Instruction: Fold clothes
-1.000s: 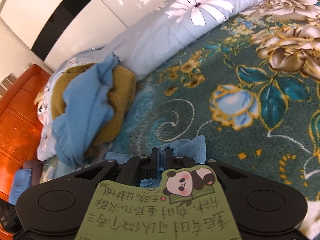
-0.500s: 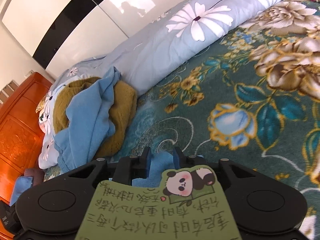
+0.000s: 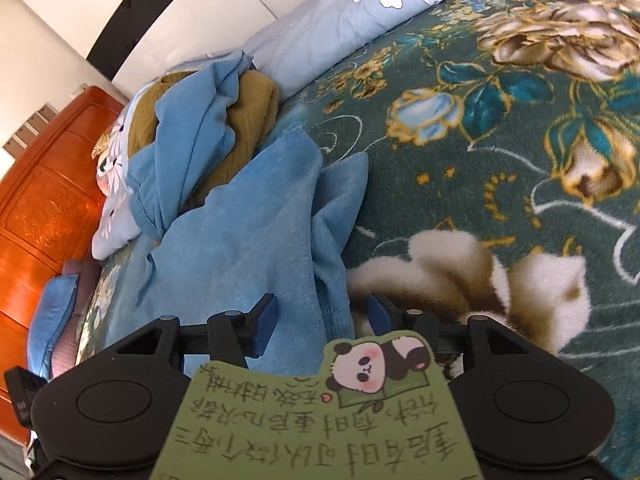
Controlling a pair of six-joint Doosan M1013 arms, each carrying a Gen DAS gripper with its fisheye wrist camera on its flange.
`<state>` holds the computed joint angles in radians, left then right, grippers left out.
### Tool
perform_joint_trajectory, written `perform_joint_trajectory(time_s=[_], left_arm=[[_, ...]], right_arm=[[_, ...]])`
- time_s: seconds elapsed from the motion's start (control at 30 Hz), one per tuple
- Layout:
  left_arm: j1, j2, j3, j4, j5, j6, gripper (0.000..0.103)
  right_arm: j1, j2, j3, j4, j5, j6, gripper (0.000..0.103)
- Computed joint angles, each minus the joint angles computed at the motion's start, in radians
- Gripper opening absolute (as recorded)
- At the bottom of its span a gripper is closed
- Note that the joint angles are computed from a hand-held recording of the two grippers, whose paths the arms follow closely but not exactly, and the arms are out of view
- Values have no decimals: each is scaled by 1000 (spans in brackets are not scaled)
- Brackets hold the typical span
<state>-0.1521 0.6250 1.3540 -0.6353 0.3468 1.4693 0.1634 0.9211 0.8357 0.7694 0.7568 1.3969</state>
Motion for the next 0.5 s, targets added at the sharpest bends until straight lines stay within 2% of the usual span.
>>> perform_joint_trajectory(time_s=[0.03,0.13,0.2,0.27,0.3,0.37,0.4,0.43,0.5], left_arm=[[-1,-1,4,-11,-12,-7,77],[-7,-3,14,2,-43,-55,60],[-10,-2,12,39,-45,-121,54],[-15,-6,18,64,-66,-166,39],[-18,-7,17,115,-71,-218,36],[-26,-8,13,238,-73,-338,18],[-30,-8,11,280,-76,-381,15],[-33,-9,10,305,-79,-409,7],[-39,-21,19,345,-102,-451,3]], right_arm=[[0,0,3,14,-6,-1,52],[0,9,-2,75,1,-14,52],[3,12,-6,82,4,-20,48],[7,12,-8,82,-1,-7,31],[8,13,-8,84,-3,2,27],[12,12,-8,84,-11,21,15],[15,11,-8,72,-18,38,14],[18,9,-9,52,-24,58,12],[24,0,-8,18,-33,84,10]])
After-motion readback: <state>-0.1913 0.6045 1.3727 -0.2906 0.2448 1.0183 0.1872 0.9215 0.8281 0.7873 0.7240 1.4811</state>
